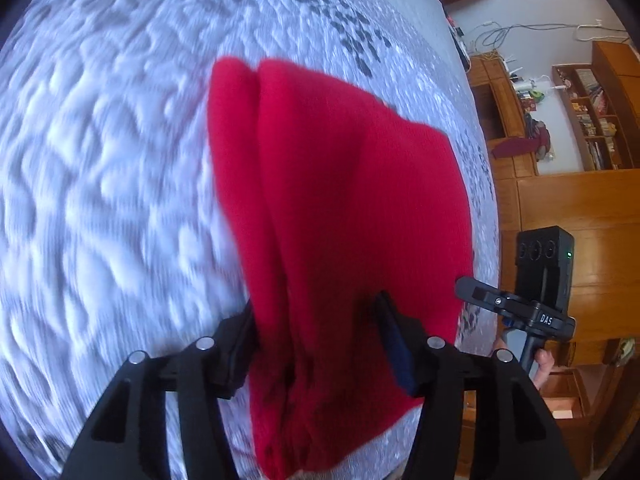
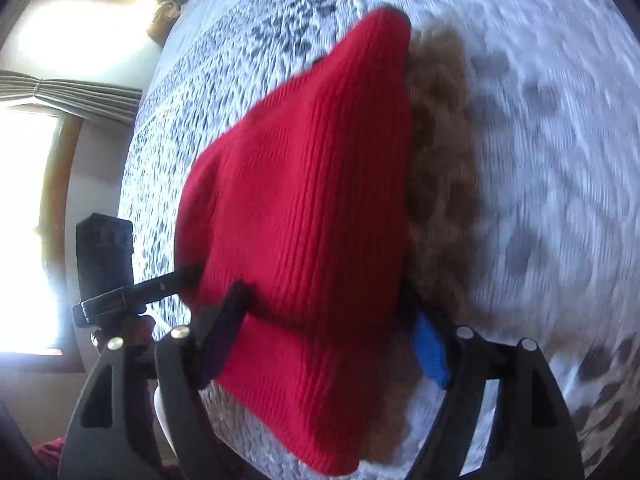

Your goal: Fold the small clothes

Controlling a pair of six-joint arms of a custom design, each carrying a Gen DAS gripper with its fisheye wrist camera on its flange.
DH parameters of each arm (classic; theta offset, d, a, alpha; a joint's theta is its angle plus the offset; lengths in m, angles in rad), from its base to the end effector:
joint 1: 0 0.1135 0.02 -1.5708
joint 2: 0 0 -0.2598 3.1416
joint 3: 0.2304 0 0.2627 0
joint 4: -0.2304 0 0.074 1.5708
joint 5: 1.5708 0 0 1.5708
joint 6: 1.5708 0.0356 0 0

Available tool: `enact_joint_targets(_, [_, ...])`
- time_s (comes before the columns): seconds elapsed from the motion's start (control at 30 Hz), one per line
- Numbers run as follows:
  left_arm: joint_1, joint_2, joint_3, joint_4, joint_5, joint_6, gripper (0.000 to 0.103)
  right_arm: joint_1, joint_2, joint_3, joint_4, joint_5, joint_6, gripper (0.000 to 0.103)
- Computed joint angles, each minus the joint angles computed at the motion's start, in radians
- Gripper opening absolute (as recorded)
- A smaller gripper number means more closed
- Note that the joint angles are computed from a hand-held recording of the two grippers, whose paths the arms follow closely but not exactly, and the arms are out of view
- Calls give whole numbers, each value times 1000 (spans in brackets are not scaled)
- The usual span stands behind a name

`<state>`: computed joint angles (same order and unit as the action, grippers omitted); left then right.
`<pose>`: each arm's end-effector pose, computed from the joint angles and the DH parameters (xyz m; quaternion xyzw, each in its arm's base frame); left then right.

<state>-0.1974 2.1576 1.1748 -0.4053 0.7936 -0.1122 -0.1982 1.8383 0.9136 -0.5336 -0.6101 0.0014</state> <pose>0.3614 -0.0982 0.0530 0.0743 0.9161 -0.3932 0.0238 0.3002 -0.0395 0.0934 0.0781 0.9493 0.2931 0.0828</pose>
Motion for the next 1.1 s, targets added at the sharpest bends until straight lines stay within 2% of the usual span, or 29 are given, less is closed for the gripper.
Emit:
enact_joint_targets(0.17, [-26, -94, -153, 82, -10, -14, 65, 5, -73, -144, 31, -39, -16, 77])
enact_joint_targets(0.2, [-33, -106, -172, 95, -22, -18, 63, 7, -92, -161, 28, -38, -17, 73])
enact_joint_targets(0.23, [-48, -125, -192, 113, -54, -28, 56, 14, -116, -187, 27, -22, -19, 67])
enact_joint_targets(0.27, [-61, -137, -204, 123, -90, -37, 49, 19, -135, -187, 8, -5, -21, 54])
enact_joint_targets(0.3, [-74, -145, -212, 120, -123, -43, 36, 20, -154, -208, 8, 16, -23, 34])
enact_joint_targets(0.33, [-77, -149, -223, 126, -132, -57, 29, 23, -150, -210, 6, 16, -21, 24])
enact_joint_targets(0.4, [-77, -160, -242, 134, -133, -85, 20, -19, -133, -213, -32, -45, -46, 18])
enact_joint_targets(0.53, [-80, -214, -291, 104, -116, -93, 16, -67, -191, -217, -113, -18, -106, 16])
enact_joint_targets(0.63, [-131, -243, -345, 161, -205, -94, 16, -49, -184, -231, -110, 48, -127, 17])
enact_joint_targets(0.7, [-128, -220, -350, 196, -202, -93, 16, -76, -148, -231, -93, 20, -132, 17])
enact_joint_targets(0.73, [-109, -208, -350, 201, -171, -100, 16, -92, -144, -237, -89, 0, -135, 17])
enact_joint_targets(0.77, [-98, -204, -341, 187, -153, -93, 17, -102, -157, -251, -85, -13, -143, 20])
enact_joint_targets(0.83, [-78, -226, -342, 136, -145, -65, 25, -117, -202, -280, -100, -13, -166, 23])
enact_joint_targets(0.87, [-64, -250, -355, 115, -126, -63, 25, -123, -226, -299, -108, -21, -172, 28])
enact_joint_targets(0.93, [-38, -287, -380, 81, -115, -43, 28, -135, -271, -325, -127, -19, -190, 31])
enact_joint_targets(1.03, [-54, -343, -435, 95, -176, -25, 32, -154, -293, -348, -128, -4, -194, 32])
enact_joint_targets(1.1, [-78, -354, -466, 128, -228, -17, 33, -177, -243, -340, -97, 14, -219, 30])
